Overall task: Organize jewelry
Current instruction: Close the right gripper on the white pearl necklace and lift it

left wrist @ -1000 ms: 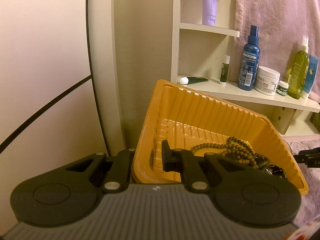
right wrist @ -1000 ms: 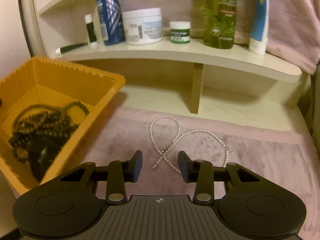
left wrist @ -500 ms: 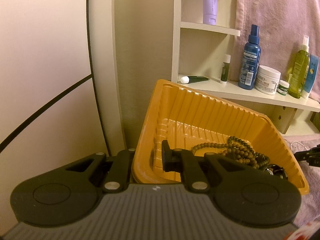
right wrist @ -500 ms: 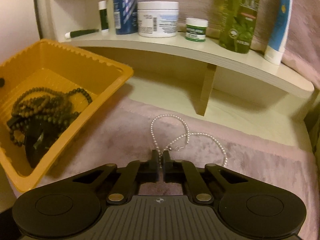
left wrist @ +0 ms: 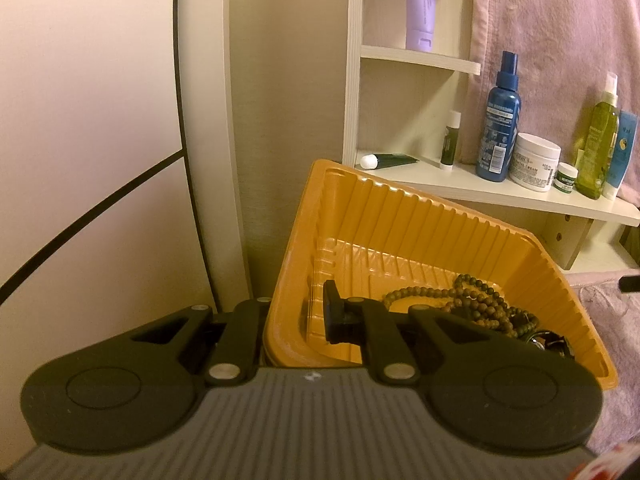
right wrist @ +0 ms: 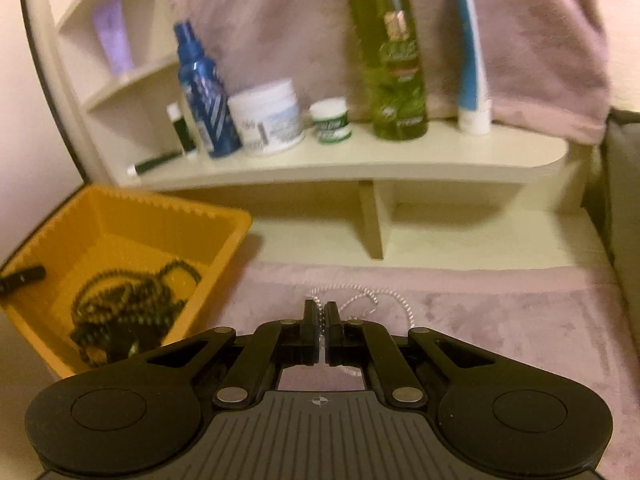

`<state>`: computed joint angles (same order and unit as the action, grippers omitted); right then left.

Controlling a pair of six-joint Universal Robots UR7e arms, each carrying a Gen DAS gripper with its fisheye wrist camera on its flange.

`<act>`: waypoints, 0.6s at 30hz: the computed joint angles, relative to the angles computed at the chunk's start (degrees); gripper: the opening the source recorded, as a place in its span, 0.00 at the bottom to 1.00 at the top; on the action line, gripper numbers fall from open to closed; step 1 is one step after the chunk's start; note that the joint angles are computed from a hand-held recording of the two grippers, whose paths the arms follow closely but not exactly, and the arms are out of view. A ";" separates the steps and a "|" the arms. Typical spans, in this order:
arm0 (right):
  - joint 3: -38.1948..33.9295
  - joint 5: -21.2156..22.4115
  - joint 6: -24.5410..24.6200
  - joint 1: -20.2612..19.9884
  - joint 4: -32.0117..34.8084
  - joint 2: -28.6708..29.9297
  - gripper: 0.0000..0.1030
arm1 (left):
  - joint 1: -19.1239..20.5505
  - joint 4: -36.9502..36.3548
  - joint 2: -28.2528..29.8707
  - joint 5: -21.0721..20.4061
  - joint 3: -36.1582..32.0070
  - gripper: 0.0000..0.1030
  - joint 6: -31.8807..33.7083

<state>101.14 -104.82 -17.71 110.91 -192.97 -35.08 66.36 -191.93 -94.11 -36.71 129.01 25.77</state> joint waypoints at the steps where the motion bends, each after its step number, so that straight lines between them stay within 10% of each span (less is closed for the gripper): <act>1: 0.33 0.28 0.20 0.21 -0.48 -0.52 0.02 | -0.01 -0.08 0.02 -0.02 0.01 0.10 0.05; 18: 2.43 3.16 -0.96 5.57 -5.90 -6.61 0.02 | -0.58 -0.55 -0.92 -0.34 0.80 0.10 0.38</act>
